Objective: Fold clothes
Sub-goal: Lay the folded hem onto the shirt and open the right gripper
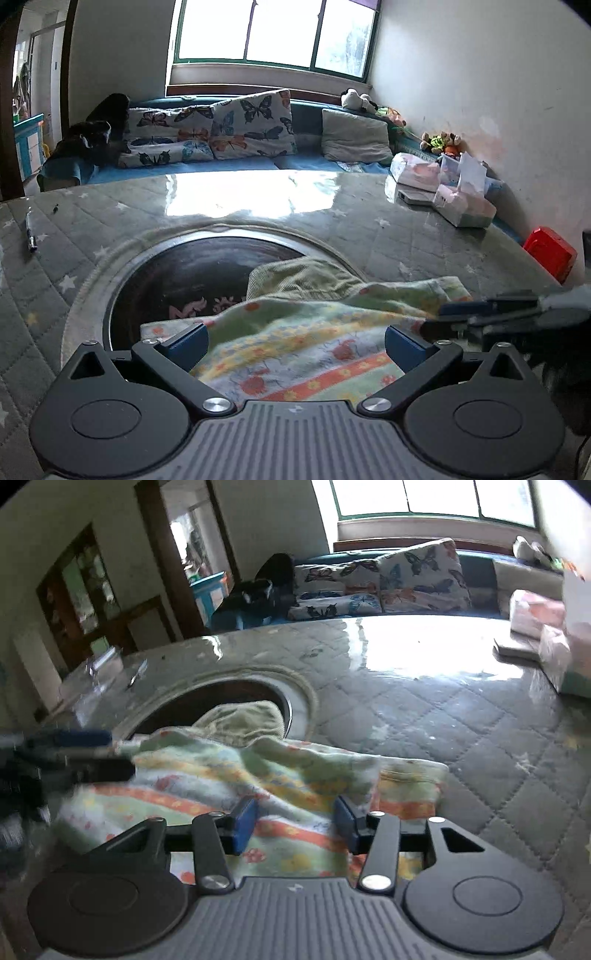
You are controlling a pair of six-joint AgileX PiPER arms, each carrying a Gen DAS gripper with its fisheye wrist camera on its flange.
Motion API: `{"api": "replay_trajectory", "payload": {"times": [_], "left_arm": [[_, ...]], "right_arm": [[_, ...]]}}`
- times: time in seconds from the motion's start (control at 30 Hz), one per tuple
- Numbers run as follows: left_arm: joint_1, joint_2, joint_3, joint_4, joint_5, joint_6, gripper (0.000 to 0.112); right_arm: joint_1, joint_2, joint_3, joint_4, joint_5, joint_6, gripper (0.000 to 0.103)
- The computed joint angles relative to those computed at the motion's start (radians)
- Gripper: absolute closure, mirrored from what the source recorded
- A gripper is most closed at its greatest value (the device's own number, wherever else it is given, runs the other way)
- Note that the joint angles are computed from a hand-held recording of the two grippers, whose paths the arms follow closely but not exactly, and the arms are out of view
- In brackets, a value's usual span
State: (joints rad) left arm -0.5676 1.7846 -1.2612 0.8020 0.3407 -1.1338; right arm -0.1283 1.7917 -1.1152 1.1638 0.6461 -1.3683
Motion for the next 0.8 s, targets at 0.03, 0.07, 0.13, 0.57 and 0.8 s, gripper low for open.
{"api": "replay_trajectory", "payload": {"times": [0.03, 0.07, 0.13, 0.57, 0.8], "left_arm": [[-0.003, -0.003, 0.010, 0.021, -0.004, -0.021, 0.009], [-0.007, -0.005, 0.019, 0.042, -0.008, -0.043, 0.009], [-0.014, -0.006, 0.030, 0.083, 0.000, -0.087, 0.009], [-0.044, -0.016, 0.093, 0.235, 0.018, -0.250, 0.009], [-0.060, 0.010, 0.081, 0.224, 0.045, -0.227, 0.009]], "right_arm": [[0.002, -0.006, 0.001, 0.005, -0.012, -0.008, 0.055], [0.007, -0.015, 0.005, 0.012, -0.029, -0.022, 0.055], [0.009, -0.014, -0.010, 0.019, -0.014, -0.029, 0.055], [0.051, 0.036, -0.043, -0.034, -0.165, 0.114, 0.075], [0.059, 0.059, -0.047, 0.001, -0.212, 0.096, 0.084]]}}
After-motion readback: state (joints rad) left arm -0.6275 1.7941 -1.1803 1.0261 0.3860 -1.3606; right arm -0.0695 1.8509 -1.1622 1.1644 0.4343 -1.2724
